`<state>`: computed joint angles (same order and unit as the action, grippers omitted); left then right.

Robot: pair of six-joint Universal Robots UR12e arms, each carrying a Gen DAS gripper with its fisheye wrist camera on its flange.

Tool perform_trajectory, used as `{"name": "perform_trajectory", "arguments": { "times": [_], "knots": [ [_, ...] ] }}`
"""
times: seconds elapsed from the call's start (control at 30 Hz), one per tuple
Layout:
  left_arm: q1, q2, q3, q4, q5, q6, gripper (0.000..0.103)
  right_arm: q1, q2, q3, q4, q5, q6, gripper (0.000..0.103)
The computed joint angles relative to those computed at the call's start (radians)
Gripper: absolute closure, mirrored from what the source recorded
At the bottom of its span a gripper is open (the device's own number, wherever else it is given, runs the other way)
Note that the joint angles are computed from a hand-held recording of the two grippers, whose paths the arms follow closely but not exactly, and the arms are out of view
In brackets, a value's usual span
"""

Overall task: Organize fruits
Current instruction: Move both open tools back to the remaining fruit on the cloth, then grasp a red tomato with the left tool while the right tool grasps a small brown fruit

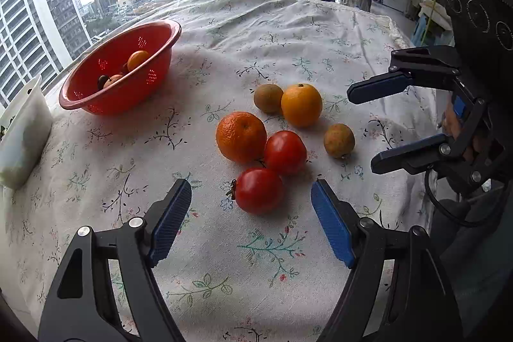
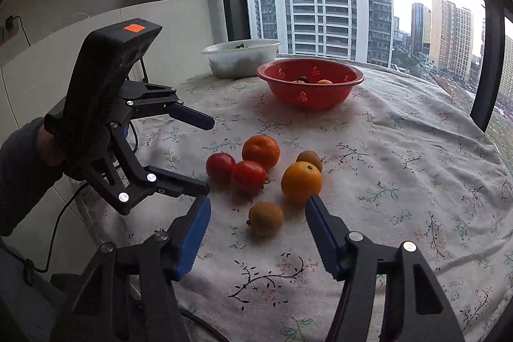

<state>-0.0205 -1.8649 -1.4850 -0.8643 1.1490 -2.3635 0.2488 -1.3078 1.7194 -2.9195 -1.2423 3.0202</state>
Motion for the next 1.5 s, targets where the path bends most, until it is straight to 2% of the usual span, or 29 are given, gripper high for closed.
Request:
{"name": "perform_trajectory", "arguments": {
  "times": [0.07,0.2,0.27,0.3,1.0,1.03,1.07,1.5],
  "knots": [
    [-0.001,-0.005,0.006,-0.015,0.002,0.01,0.043,0.002,0.004,-0.007,0.026,-0.004,-0.001,0.041],
    [0.002,-0.009,0.011,-0.024,-0.008,0.012,0.044,0.004,0.009,-0.018,0.072,-0.012,0.002,0.043],
    [0.003,-0.012,0.016,-0.032,-0.012,0.01,0.058,0.004,0.011,-0.024,0.09,-0.02,-0.001,0.044],
    [0.005,-0.014,0.018,-0.035,-0.014,0.009,0.06,0.004,0.014,-0.028,0.098,-0.021,-0.001,0.044],
    [0.002,-0.028,0.042,-0.094,-0.005,0.007,0.06,0.019,0.028,-0.065,0.18,-0.071,-0.012,0.051],
    [0.002,-0.028,0.043,-0.099,-0.005,0.006,0.066,0.02,0.029,-0.068,0.185,-0.074,-0.013,0.052],
    [0.002,-0.028,0.044,-0.103,-0.005,0.004,0.067,0.02,0.03,-0.07,0.191,-0.077,-0.015,0.052],
    [0.003,-0.025,0.047,-0.123,0.002,0.011,0.067,0.023,0.037,-0.085,0.219,-0.093,-0.029,0.055]
  ]
}}
